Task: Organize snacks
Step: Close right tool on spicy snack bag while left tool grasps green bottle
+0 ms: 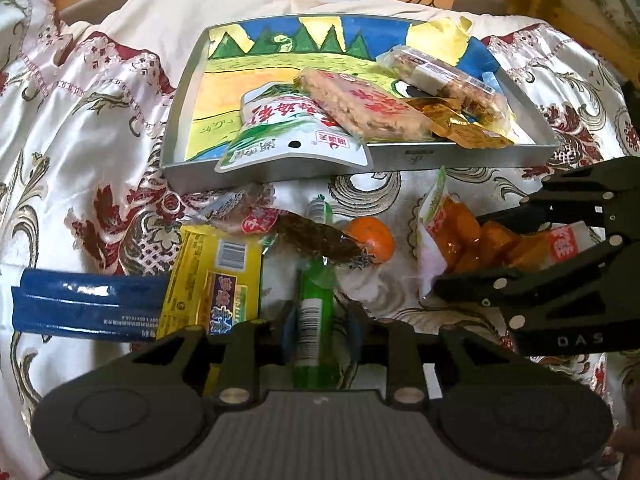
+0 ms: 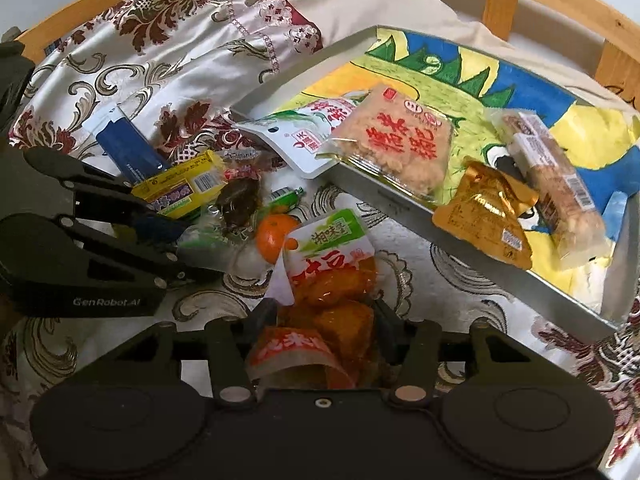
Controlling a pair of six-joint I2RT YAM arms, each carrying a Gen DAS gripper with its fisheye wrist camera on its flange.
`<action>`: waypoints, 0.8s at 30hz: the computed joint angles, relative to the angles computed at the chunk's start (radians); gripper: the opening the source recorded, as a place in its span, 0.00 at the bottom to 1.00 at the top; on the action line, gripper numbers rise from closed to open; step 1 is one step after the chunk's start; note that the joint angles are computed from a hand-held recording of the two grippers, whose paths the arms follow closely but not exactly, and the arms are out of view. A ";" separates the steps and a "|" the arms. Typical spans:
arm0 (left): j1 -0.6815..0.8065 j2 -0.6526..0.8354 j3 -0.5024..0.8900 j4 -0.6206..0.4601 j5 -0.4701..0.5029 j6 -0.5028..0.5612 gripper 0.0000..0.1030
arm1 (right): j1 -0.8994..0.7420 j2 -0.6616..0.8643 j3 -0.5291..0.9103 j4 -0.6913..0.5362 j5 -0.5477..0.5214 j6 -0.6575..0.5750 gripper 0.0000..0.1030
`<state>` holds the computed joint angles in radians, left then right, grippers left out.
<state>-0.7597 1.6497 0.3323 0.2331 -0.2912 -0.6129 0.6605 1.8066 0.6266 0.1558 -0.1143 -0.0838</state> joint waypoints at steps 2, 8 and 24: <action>0.010 0.003 -0.001 0.009 0.009 0.000 0.30 | 0.001 0.000 0.003 -0.002 0.000 0.006 0.53; 0.013 -0.045 -0.001 -0.045 0.041 -0.042 0.18 | 0.036 -0.044 -0.020 -0.011 0.060 0.010 0.51; 0.009 -0.390 -0.103 -0.205 0.318 -0.272 0.18 | 0.070 -0.366 -0.174 -0.097 0.136 0.139 0.51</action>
